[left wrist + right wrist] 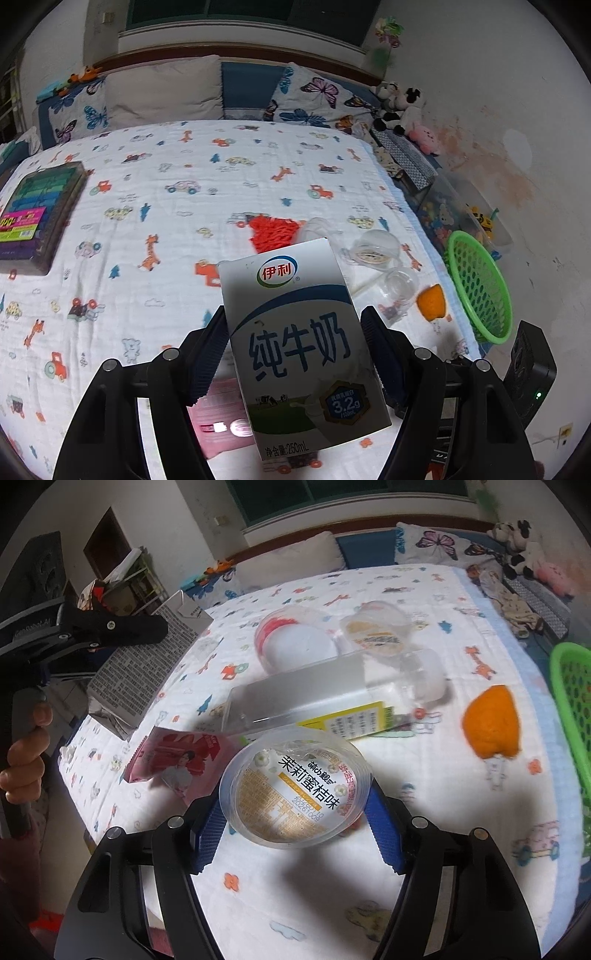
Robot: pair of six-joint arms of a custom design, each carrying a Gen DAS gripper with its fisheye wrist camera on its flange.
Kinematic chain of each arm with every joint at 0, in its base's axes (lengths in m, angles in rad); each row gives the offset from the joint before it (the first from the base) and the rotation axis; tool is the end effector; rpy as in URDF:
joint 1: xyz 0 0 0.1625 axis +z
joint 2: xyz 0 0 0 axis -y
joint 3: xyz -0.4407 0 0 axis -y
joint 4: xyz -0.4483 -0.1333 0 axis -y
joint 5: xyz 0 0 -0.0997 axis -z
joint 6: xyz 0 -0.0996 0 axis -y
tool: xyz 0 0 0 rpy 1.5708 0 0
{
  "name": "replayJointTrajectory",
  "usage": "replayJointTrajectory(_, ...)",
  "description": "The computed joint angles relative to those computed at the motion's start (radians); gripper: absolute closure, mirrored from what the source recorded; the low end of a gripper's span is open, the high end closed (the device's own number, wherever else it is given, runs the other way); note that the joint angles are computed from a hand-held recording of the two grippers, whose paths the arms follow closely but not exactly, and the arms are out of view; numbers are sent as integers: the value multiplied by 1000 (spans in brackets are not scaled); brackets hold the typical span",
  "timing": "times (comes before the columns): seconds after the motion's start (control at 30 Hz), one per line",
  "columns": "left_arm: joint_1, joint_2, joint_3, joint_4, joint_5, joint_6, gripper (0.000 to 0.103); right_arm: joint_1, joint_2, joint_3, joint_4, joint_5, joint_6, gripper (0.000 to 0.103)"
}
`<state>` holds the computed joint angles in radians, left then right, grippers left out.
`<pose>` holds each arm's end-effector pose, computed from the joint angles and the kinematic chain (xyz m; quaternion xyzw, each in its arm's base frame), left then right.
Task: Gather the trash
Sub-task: 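Grasp the milk carton with left tool while right tool grasps the jelly cup, then carry carton and jelly cup over the green basket and release both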
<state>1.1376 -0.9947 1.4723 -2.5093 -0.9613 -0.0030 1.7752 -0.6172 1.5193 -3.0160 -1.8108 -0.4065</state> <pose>-0.1479 -0.7732 0.2972 0.1313 0.9219 -0.2759 0.2381 0.2642 -0.7343 0.0345 0.2570 -0.9218 0.2533 0.1416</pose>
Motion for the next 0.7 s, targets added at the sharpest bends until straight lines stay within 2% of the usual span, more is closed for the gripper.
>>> replayJointTrajectory(0.33, -22, 51, -37, 21, -55, 22, 34, -27, -68, 60, -94, -35, 23, 34)
replayJointTrajectory(0.7, -54, 124, -99, 47, -93, 60, 34, -75, -151, 109, -205, -116, 39, 34)
